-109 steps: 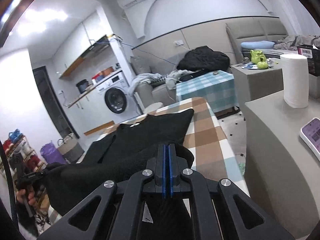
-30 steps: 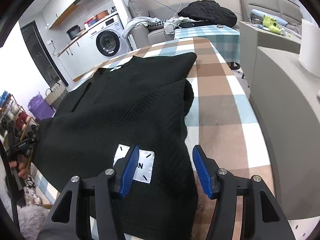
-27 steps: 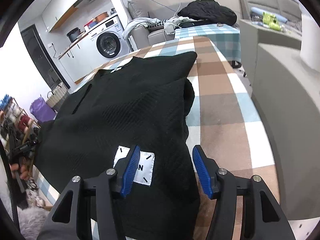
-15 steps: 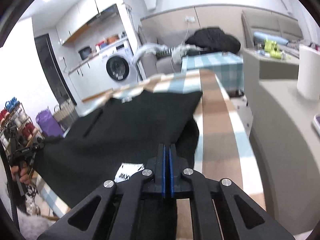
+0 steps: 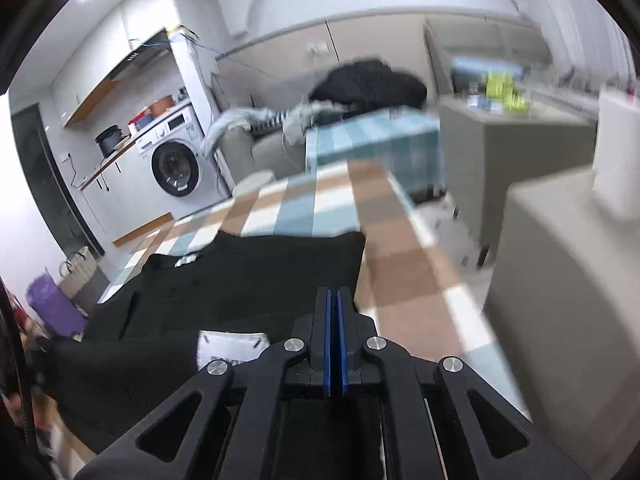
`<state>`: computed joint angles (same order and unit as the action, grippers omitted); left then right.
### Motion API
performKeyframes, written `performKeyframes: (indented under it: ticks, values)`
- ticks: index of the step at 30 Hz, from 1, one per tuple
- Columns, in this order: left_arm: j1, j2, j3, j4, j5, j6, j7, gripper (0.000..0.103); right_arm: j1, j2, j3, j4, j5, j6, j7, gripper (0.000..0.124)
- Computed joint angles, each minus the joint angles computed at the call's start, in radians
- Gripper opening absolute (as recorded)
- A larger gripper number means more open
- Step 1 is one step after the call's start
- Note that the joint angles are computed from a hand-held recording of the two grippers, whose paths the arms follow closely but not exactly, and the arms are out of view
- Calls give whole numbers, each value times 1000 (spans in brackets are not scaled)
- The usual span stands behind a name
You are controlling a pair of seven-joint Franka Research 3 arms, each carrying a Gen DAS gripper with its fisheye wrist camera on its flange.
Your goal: Fold small clothes
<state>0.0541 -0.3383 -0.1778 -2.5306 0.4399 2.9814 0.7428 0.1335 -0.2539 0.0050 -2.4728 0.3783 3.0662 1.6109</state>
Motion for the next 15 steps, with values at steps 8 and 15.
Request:
performKeyframes:
  ticks: [8,15]
  values:
    - [-87,-37,89,-82,-166,3,86,47,51,-89,-80,-65,106,-102,-64,46]
    - [-125,-125,124,-172,-275,-26,94,56,138,-269,-187,-202,341,-198,-186,49]
